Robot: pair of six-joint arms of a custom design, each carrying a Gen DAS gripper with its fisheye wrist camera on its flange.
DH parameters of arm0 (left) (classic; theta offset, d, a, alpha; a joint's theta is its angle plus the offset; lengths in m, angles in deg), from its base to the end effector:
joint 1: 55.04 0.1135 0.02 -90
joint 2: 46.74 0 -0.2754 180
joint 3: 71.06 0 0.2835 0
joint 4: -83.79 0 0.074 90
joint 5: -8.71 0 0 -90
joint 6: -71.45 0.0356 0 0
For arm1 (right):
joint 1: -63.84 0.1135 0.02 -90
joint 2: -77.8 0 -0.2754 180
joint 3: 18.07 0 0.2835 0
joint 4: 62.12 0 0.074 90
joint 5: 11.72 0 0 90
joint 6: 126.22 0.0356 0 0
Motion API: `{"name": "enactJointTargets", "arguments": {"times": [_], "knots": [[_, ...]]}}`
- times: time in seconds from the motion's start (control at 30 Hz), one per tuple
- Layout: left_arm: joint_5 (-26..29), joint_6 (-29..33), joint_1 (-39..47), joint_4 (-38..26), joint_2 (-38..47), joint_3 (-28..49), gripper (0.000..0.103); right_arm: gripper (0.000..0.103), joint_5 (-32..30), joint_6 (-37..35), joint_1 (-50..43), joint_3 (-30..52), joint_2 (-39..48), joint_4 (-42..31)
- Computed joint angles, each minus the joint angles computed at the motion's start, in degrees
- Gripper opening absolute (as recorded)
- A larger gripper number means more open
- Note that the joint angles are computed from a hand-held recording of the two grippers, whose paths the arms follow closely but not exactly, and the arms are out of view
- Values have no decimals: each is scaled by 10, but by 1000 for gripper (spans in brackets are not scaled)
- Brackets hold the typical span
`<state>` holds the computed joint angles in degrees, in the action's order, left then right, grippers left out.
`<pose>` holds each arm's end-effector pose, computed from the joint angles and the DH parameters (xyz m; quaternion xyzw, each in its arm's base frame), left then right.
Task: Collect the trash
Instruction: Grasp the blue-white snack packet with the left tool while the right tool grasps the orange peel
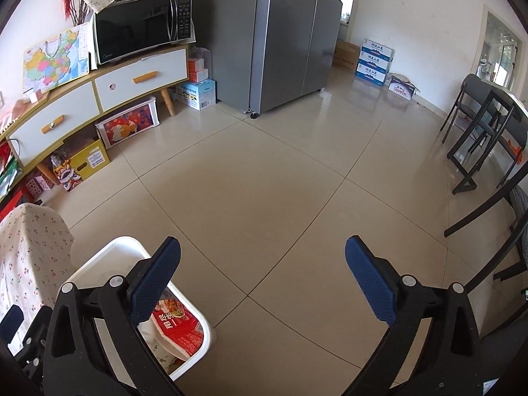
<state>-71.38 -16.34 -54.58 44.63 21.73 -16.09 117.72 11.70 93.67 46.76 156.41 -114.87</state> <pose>0.2608 -0.0040 0.2168 0.0421 0.9433 -0.0744 0.3207 0.2553 0.1203 0.2229 0.2127 0.8994 -0.1370 0.3564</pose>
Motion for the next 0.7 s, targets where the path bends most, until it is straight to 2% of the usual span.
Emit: {"name": "enactJointTargets", "arguments": {"times": [0.17,0.3,0.53,0.7], "knots": [[5,28,39,-5,-2,-1,88,96,8,1,25,19,20,-7],[9,64,91,-5,-5,-3,89,96,10,3,53,43,46,-17],[48,163,226,-18,12,14,92,96,21,-1,127,110,116,-32],[60,233,327,-16,59,49,92,96,31,-13,177,175,180,-48]]}}
